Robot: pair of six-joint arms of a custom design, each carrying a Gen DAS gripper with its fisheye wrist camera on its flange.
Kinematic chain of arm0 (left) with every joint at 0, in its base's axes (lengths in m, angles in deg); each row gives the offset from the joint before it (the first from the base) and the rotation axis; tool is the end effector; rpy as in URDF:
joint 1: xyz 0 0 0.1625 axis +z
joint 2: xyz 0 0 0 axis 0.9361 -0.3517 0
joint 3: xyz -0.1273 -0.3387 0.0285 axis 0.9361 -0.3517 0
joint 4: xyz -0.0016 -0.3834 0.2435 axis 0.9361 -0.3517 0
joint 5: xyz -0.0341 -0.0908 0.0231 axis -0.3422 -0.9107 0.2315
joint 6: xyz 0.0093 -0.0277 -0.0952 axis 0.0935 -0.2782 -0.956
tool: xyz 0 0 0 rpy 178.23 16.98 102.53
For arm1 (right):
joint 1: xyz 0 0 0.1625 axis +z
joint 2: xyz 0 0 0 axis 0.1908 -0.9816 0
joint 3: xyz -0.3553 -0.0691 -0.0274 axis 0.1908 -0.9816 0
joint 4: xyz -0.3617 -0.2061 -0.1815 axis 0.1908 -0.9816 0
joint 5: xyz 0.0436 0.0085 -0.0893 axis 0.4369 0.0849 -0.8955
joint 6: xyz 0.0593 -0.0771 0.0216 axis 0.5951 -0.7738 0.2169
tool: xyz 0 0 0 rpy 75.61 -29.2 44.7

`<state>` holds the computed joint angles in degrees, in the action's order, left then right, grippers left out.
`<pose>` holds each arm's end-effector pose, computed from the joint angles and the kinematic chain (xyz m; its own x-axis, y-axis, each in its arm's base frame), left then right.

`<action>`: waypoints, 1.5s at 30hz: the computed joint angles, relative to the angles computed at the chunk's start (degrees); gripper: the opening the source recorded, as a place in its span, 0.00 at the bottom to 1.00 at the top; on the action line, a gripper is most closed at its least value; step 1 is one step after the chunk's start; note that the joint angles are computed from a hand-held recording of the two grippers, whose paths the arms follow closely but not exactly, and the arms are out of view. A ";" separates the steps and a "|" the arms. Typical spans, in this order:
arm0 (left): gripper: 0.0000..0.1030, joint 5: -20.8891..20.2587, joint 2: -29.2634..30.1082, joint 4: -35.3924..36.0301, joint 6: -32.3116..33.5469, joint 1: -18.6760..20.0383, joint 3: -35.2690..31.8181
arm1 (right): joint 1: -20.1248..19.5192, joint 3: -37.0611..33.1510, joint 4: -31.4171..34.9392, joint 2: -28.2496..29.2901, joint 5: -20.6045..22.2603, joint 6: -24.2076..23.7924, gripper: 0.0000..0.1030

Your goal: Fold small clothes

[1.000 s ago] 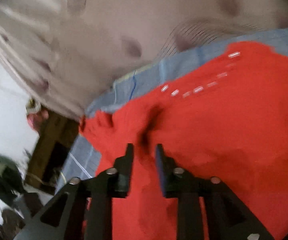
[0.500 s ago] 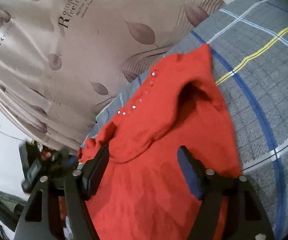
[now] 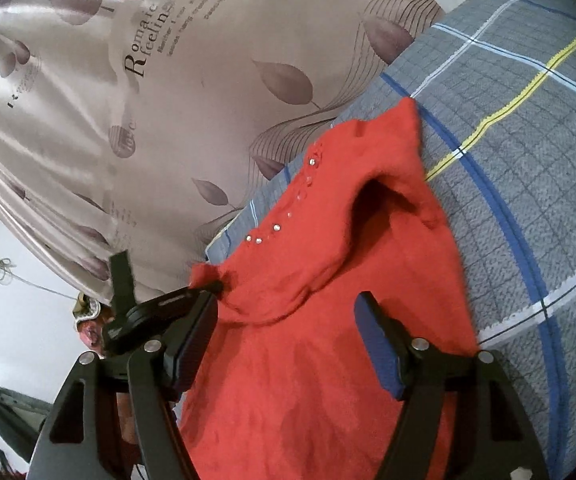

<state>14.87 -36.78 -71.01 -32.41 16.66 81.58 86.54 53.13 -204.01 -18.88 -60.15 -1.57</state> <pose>0.1187 -0.8436 0.3158 -0.8069 0.1387 -0.5741 0.4428 0.7854 -0.4326 0.2271 -0.6909 -0.0978 -0.9931 -0.0889 -0.0763 0.0075 0.6019 -0.7985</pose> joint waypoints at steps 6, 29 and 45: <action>0.10 -8.99 -2.65 -6.25 1.74 0.51 -0.31 | -0.20 0.08 -0.70 0.06 0.70 0.47 0.66; 0.27 -13.79 -1.30 -8.52 -7.11 7.19 -1.64 | -0.17 -5.34 1.09 0.99 -12.64 9.26 0.30; 0.48 -10.98 -3.13 13.15 -5.52 7.93 -6.53 | 1.94 -5.21 1.88 1.48 -14.65 3.56 0.66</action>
